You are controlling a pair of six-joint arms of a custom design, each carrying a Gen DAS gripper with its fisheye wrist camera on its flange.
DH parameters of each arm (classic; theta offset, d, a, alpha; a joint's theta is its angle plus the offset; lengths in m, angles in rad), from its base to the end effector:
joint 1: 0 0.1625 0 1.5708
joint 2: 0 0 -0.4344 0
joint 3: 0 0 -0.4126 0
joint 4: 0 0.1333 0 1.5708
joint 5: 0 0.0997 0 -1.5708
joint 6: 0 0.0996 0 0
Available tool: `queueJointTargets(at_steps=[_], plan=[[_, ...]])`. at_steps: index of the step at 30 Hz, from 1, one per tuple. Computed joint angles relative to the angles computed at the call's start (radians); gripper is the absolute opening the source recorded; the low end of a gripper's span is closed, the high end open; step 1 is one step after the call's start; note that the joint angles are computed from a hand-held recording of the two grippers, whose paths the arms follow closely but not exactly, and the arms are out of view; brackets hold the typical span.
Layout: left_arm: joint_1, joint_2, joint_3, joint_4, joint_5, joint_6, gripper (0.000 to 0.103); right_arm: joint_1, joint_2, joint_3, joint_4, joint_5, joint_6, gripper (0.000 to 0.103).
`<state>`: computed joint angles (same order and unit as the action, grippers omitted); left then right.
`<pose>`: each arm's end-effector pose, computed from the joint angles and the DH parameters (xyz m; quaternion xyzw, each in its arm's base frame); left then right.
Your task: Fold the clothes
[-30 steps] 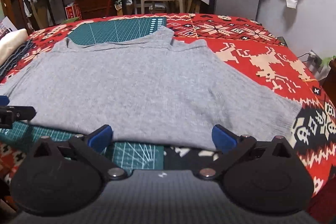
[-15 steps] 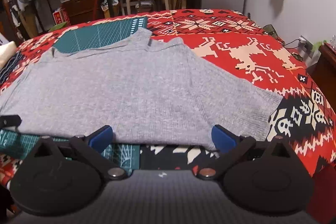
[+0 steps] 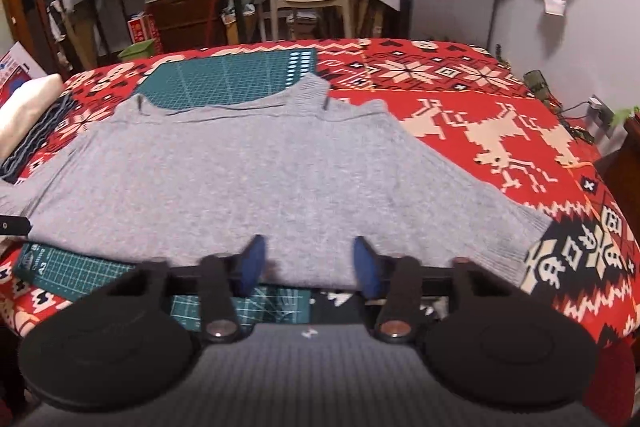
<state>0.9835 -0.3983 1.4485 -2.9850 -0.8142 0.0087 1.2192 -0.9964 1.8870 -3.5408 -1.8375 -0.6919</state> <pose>-0.2336 -0.7149 -0.0591 0.2044 0.8933 -0.2648 0.3002 -0.1155 -0.6258 0.2490 0.0766 -0.8495 0.3847 0.3527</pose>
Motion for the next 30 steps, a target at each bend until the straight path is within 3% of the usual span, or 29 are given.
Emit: queueJointTargets(at_steps=[2,6,12,13,14,15,18,22,24,30], plan=[[0.0,-0.004,0.006,0.006,0.002,0.017,0.034,0.003,0.001,0.0,0.005,0.0,-0.001,0.034],[-0.002,-0.009,0.021,-0.004,0.008,0.072,0.02,0.003,0.0,0.0,0.013,0.003,-0.003,0.035],[-0.011,-0.01,0.023,0.009,0.048,0.113,0.024,-0.001,-0.003,-0.003,0.035,-0.029,-0.016,0.034],[-0.012,-0.013,0.023,0.015,0.048,0.102,0.024,-0.002,-0.003,-0.006,0.043,-0.045,-0.01,0.033],[-0.016,-0.017,0.027,0.007,0.042,0.102,0.024,-0.004,-0.004,-0.007,0.051,-0.057,0.001,0.024],[-0.021,-0.019,0.034,-0.014,0.037,0.113,0.028,-0.006,-0.008,-0.005,0.054,-0.057,0.011,0.02],[-0.042,-0.02,0.043,-0.077,0.03,0.157,0.05,-0.012,-0.022,0.01,0.045,-0.034,0.025,0.018],[-0.062,-0.004,0.036,-0.162,-0.019,0.195,0.075,0.006,-0.011,0.013,0.025,-0.008,-0.04,0.018],[-0.071,0.023,0.015,-0.188,-0.032,0.204,0.082,0.015,-0.002,0.009,0.034,0.013,-0.053,0.019],[-0.076,0.127,-0.087,-0.169,-0.079,0.203,0.081,0.046,0.051,-0.017,0.026,0.032,-0.087,0.023]])
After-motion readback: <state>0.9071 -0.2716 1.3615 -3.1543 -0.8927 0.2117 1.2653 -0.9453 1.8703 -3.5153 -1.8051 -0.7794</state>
